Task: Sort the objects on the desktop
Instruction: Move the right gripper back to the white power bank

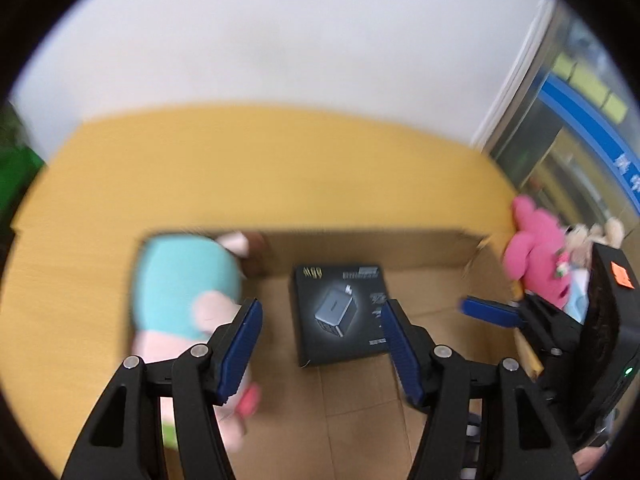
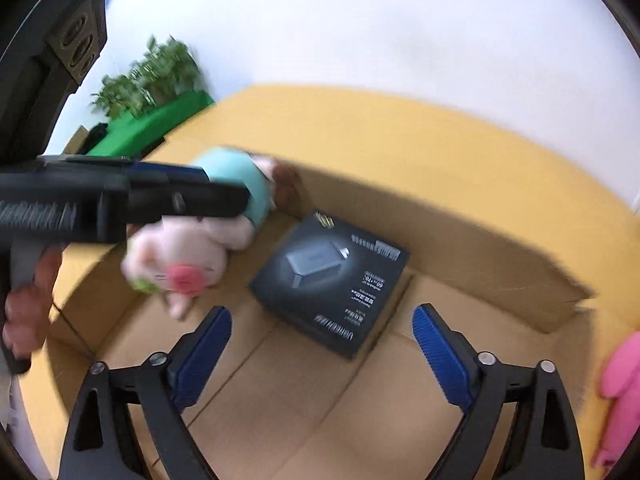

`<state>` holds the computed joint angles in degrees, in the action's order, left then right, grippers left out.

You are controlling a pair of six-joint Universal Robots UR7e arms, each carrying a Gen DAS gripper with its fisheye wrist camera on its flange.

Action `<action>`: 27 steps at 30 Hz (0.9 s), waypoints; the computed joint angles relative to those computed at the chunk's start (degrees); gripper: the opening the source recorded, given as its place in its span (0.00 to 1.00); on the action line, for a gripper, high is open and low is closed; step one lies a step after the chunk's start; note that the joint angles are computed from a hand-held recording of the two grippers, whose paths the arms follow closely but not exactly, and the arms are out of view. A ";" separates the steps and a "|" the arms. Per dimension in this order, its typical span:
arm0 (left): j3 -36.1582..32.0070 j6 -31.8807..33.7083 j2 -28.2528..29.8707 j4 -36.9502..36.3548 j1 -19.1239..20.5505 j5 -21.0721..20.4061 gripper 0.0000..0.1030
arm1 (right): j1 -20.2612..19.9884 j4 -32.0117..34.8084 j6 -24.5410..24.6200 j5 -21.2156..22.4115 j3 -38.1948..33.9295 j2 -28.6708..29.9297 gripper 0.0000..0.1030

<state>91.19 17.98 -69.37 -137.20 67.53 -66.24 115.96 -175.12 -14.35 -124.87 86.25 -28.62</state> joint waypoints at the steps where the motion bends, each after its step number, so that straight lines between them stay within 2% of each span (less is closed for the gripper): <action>1: 1.36 1.05 -1.53 -2.05 -0.63 -0.08 0.61 | 1.97 -4.62 -1.30 -1.29 3.15 -1.42 0.99; 2: 4.44 3.05 -4.89 -5.22 -1.34 -0.54 0.61 | 4.04 -9.29 -2.46 -3.46 5.52 -2.27 1.00; 3: 7.83 5.07 -8.53 -8.62 -2.16 -0.82 0.66 | 5.30 -12.09 -3.54 -3.69 5.49 -1.66 1.00; 4: 10.24 6.81 -11.22 -11.48 -2.65 -1.16 0.75 | 7.54 -16.06 -4.68 -4.72 4.86 -0.41 1.00; 5: 13.52 8.41 -14.62 -14.81 -3.37 -1.47 0.80 | 8.88 -18.91 -5.12 -5.21 5.81 -0.52 1.00; 7: 20.50 10.87 -21.85 -21.90 -4.60 -3.31 0.83 | 11.67 -25.38 -4.10 -6.51 9.39 -1.19 1.00; 8: 21.86 11.04 -23.54 -22.99 -4.77 -3.91 0.84 | 12.39 -26.49 -3.27 -6.31 9.05 -0.17 1.00; 11: 28.23 10.95 -29.82 -26.82 -5.15 -6.36 0.98 | 14.33 -30.99 -1.36 -9.40 11.27 1.86 1.00; 12: 30.83 11.05 -31.29 -29.91 -5.22 -5.84 1.00 | 14.64 -31.68 -0.59 -10.49 12.27 2.20 1.00; 14: 35.24 12.10 -32.72 -36.14 -6.07 -1.39 1.00 | 15.33 -31.45 3.15 -12.98 14.31 2.38 1.00; 17: 37.07 11.49 -34.28 -32.58 -6.36 3.02 1.00 | 17.63 -32.37 6.85 -17.86 16.16 3.76 1.00; 20: 38.26 8.62 -35.34 -30.16 -5.26 3.94 1.00 | 19.76 -34.59 8.18 -20.31 17.47 4.57 1.00; 22: 39.53 9.67 -35.98 -31.67 -5.45 6.39 1.00 | 20.08 -32.39 10.76 -19.02 18.72 3.95 1.00; 25: 41.24 9.92 -37.52 -32.53 -5.54 6.09 1.00 | 19.83 -29.33 14.83 -12.02 21.81 1.83 1.00; 27: 42.12 9.49 -38.81 -29.93 -5.76 5.14 1.00 | 20.70 -27.85 17.45 -11.69 22.53 1.53 1.00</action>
